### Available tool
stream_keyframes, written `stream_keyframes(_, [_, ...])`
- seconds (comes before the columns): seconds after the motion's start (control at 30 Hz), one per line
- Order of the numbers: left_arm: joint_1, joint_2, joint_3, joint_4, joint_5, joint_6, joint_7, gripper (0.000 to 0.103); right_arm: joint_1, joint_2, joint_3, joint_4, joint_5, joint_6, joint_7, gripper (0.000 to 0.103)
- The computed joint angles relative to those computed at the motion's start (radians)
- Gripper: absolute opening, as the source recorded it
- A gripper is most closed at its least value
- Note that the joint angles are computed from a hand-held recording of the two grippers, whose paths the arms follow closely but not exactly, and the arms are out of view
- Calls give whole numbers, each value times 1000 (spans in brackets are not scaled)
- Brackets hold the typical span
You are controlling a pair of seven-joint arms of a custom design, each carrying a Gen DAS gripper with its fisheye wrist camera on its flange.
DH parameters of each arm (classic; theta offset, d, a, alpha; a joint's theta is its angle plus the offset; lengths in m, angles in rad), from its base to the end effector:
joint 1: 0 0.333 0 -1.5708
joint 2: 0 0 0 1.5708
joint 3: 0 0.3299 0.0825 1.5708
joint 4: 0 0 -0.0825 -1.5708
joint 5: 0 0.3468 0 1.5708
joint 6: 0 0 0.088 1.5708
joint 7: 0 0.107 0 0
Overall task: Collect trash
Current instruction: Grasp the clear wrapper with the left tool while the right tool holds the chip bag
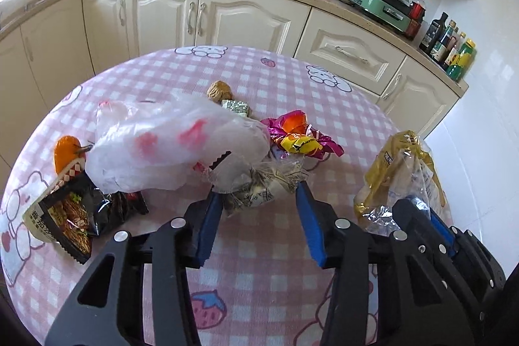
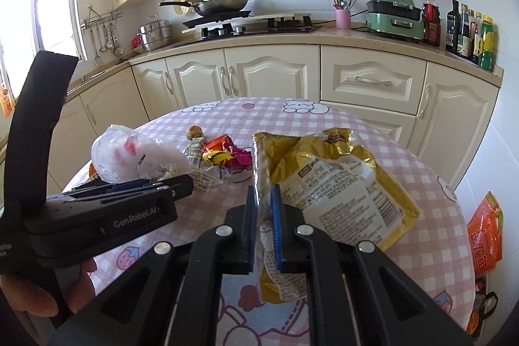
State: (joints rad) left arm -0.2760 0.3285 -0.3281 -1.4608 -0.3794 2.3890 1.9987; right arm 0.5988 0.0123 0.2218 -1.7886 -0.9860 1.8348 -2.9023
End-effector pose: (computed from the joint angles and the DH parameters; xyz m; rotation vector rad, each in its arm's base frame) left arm 0.5709 -0.3513 0.5959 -1.1026 2.6589 -1.1142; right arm 0.4195 0.3509 0.5942 -0.9922 2.2152 -1.0574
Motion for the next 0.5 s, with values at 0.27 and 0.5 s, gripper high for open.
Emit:
stream_keyframes(0.27, [67,-91,-15,-80,-168,-3,132,42,29,23,11,41,-18,-39,4,8])
stream_keyframes(0.5, [109,-228,45,-198,-333,-11,259,42,101,98,16,172,-60,-105,-30,8])
